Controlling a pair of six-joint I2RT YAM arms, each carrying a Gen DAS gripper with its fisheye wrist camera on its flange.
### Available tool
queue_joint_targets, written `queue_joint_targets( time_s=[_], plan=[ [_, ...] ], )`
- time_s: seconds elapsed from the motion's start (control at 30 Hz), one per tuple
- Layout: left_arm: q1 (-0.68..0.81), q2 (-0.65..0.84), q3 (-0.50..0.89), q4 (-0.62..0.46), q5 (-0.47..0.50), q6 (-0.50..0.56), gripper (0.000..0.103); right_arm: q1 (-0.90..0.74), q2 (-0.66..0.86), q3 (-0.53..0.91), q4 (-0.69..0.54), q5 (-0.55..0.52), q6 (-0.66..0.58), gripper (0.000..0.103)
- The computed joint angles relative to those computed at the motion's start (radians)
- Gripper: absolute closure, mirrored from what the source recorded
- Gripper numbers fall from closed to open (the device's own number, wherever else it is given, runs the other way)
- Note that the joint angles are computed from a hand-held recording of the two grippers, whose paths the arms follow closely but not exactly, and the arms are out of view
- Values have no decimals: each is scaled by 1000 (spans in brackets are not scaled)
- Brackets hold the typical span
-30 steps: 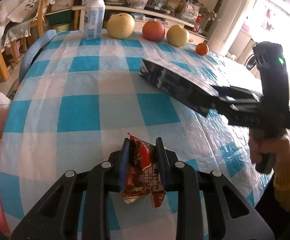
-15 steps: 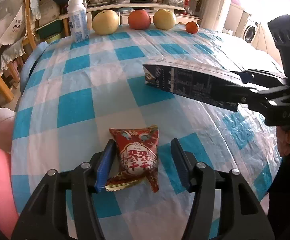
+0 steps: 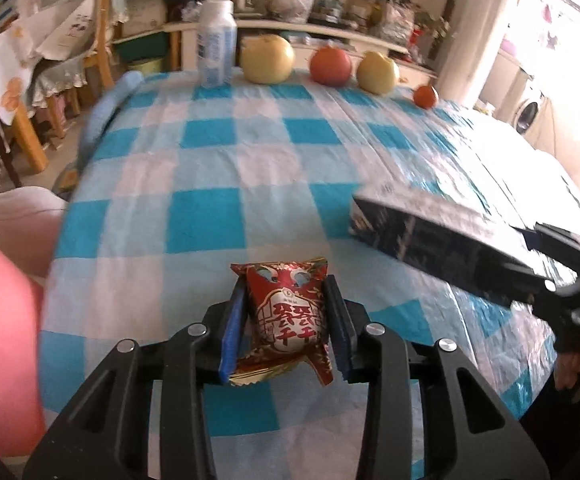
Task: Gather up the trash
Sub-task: 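Carry the red packet and grey carton with both tools over the pink bucket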
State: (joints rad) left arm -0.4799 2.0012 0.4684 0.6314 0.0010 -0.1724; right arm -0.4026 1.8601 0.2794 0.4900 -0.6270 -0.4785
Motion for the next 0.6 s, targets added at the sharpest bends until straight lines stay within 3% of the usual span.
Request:
queue_joint_targets(
  time_s=[0.37,0.6],
  plan=[
    [95,-182,-106,12,-94,7,64,151,-223,-114,20,19,125,36],
    [157,-259,-140,-8,-145,27,64,243,-265,-154,51,74,173,36]
  ],
)
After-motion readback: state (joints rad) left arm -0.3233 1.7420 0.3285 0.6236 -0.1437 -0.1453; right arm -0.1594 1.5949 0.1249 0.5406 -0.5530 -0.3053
